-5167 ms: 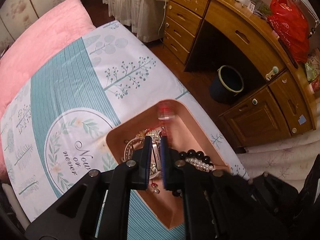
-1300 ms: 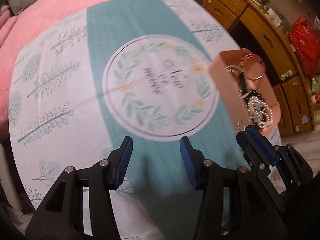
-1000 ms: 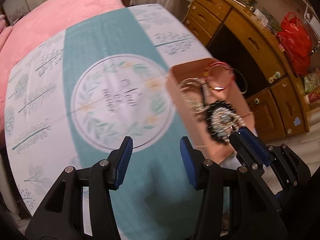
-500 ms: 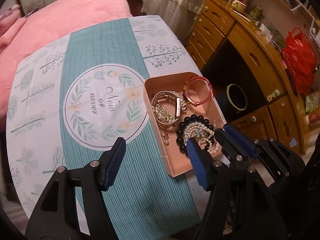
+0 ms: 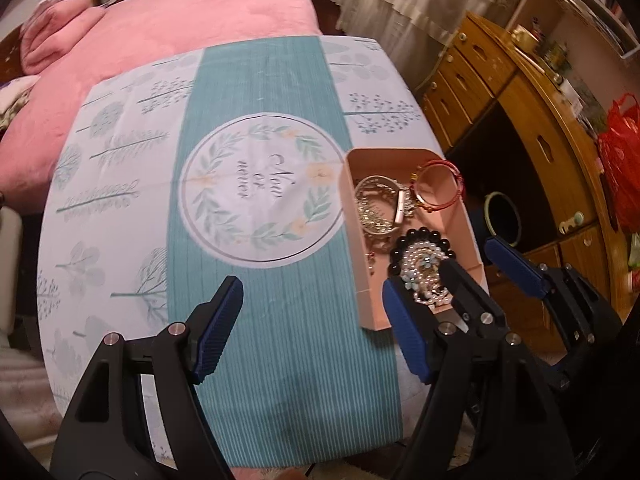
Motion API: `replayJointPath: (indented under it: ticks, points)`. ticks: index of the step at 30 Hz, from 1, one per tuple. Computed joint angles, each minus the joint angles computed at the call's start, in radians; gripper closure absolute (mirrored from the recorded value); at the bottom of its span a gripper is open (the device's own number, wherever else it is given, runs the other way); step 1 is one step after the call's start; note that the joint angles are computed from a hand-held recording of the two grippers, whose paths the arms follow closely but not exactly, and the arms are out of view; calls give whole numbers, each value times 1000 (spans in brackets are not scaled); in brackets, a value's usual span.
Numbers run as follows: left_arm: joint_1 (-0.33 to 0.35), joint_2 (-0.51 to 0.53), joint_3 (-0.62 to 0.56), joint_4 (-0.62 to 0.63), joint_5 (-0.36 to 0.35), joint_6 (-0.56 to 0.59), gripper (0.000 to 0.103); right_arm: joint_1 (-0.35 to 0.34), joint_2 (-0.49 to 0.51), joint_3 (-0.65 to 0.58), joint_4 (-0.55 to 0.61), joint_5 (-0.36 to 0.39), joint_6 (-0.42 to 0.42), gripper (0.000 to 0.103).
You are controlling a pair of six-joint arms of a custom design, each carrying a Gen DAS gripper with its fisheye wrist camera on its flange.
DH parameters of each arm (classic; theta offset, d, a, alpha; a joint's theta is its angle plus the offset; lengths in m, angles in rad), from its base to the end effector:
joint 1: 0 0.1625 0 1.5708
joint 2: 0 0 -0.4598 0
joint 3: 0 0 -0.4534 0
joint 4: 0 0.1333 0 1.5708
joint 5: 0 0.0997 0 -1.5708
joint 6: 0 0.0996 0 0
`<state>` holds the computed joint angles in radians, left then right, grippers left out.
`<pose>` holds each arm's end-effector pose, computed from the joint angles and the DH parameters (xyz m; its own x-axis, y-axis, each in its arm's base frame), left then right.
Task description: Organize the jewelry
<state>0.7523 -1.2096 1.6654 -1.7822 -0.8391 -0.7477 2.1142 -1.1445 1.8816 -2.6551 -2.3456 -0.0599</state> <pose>-0.3369 -0.5890 0.2970 -0.7679 0.0285 -0.6399 0.2540 0.9307 -0.2634 0.3873 -0.5182 0.2434 -0.7043 -0.2136 0.6770 -0.5293 0.7935 -0.3003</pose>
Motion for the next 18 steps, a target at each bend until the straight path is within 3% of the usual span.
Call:
replayJointPath:
  ticks: [6, 13, 18]
  points:
    - [-20, -58, 26, 51, 44, -77, 33, 16, -6, -36, 107, 35, 89, 61]
    - [-45, -109, 38, 112, 86, -135, 33, 32, -15, -96, 259, 87, 230, 50]
    - [-63, -127, 37, 143, 103, -144, 33, 61, -11, -133, 339, 70, 282, 46]
